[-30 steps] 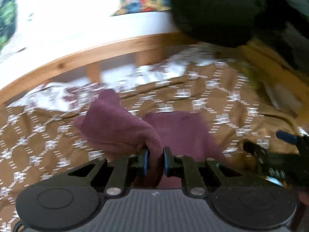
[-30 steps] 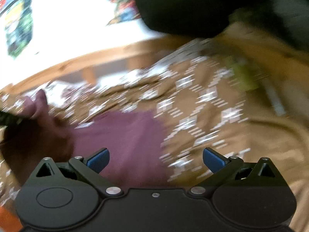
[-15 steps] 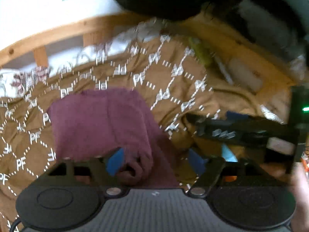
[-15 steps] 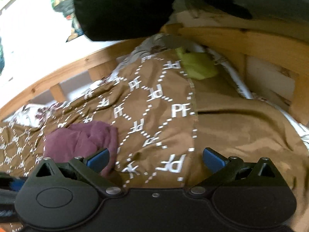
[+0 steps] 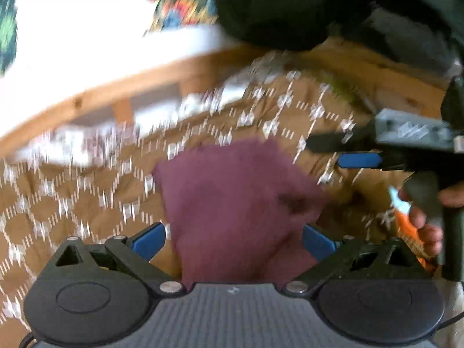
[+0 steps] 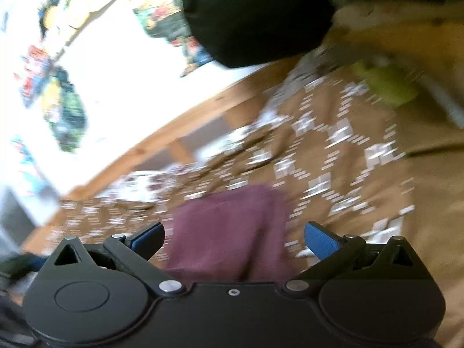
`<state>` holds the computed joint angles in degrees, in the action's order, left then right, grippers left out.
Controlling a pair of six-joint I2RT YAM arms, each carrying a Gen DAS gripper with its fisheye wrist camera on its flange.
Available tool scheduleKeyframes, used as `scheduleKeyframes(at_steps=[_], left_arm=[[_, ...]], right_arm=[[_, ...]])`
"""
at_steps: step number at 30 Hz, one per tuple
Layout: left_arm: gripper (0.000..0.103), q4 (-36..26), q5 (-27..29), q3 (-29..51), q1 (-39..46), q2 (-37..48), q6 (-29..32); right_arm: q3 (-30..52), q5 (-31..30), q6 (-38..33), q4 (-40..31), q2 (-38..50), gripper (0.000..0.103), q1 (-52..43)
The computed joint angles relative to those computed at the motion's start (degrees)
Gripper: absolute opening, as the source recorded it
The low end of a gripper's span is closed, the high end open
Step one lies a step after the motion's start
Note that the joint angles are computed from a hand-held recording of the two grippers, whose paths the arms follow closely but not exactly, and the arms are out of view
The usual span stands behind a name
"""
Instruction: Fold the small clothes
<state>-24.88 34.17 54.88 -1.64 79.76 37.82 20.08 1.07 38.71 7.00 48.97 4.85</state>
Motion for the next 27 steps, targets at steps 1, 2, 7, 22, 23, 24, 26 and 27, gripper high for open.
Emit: scheduleKeyframes(at_steps=[1, 2, 7, 22, 23, 24, 26, 27], left_arm=[[0.102, -1.54, -0.03, 1.33, 0.83, 2.05, -0.38], [0.102, -2.84, -0.18, 2.55, 1.25, 4.01, -1.34], [0.102, -7.78, 2.74, 6.07, 5.09, 10.07, -2.37], [0.102, -2.03, -5.00, 1.53, 2.82, 8.23, -3.75], [0.102, -1.36, -5.24, 0.77, 2.62, 7.54, -3.45], [0.102, -1.03, -5.44, 0.50, 2.38, 7.17, -3.36], [0.102, -0.20, -5.63, -0.46, 2.10, 6.18, -3.25], [0.102, 0.05, -5.72, -0.70, 1.93, 5.90, -3.30]], right_arm=[[-0.07, -3.16, 0.93, 1.56, 1.10, 0.102, -0.55], [-0.11, -5.29, 2.32, 3.20, 2.67, 0.102, -0.69], [2.89, -7.90, 7.51, 3.01, 10.66, 0.102, -0.81], [0.28, -22.94, 21.53, 7.95, 16.01, 0.102, -8.49], [0.41, -22.21, 21.85, 8.14, 16.51, 0.102, -8.05], [0.48, -21.65, 21.93, 8.42, 17.05, 0.102, -7.68], [0.94, -20.43, 21.58, 8.49, 17.91, 0.102, -6.69], [0.97, -20.23, 21.11, 8.16, 17.75, 0.102, -6.64]])
